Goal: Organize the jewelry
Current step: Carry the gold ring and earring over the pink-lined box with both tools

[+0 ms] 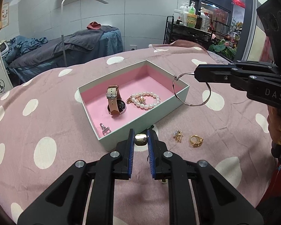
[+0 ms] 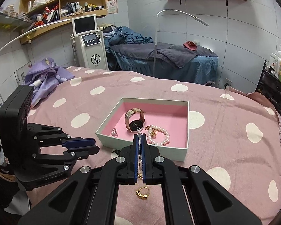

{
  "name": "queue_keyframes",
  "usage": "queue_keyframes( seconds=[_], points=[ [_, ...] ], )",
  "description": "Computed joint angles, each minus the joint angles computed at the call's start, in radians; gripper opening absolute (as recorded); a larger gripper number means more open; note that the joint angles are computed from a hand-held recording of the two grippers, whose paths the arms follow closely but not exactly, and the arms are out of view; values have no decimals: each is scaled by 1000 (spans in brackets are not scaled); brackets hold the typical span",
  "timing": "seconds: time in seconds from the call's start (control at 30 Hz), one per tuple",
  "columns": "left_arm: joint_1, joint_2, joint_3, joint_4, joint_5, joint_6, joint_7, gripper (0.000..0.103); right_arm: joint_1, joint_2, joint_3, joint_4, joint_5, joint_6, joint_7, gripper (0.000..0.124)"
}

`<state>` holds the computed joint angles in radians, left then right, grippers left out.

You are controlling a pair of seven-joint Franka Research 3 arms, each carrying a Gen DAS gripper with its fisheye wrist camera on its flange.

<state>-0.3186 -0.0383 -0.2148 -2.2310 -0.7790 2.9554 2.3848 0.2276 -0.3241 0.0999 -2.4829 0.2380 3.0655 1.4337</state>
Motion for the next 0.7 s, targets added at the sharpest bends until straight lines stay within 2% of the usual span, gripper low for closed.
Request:
queue_keyframes(
  seconds=[0.13,0.23,0.4,0.53,0.63,0.7],
  points=[
    [26,63,-8,81,84,-38,-85,14,19,67,-27,75,27,-22,-5,3],
    [51,121,-21,142,230,-43,-213,14,-24,120,2,127,-18,-37,41,3],
    [94,196,-55,238,347,-109,-306,14,3,197,-38,206,30,-94,24,3],
    [113,241,-72,280,455,-134,-386,14,25,240,-62,243,131,-130,-32,3],
    [138,265,-96,300,474,-150,-411,14,39,261,-75,266,262,-160,-125,3],
    [144,277,-101,309,498,-153,-430,14,32,274,-69,275,267,-172,-122,3]
  ],
)
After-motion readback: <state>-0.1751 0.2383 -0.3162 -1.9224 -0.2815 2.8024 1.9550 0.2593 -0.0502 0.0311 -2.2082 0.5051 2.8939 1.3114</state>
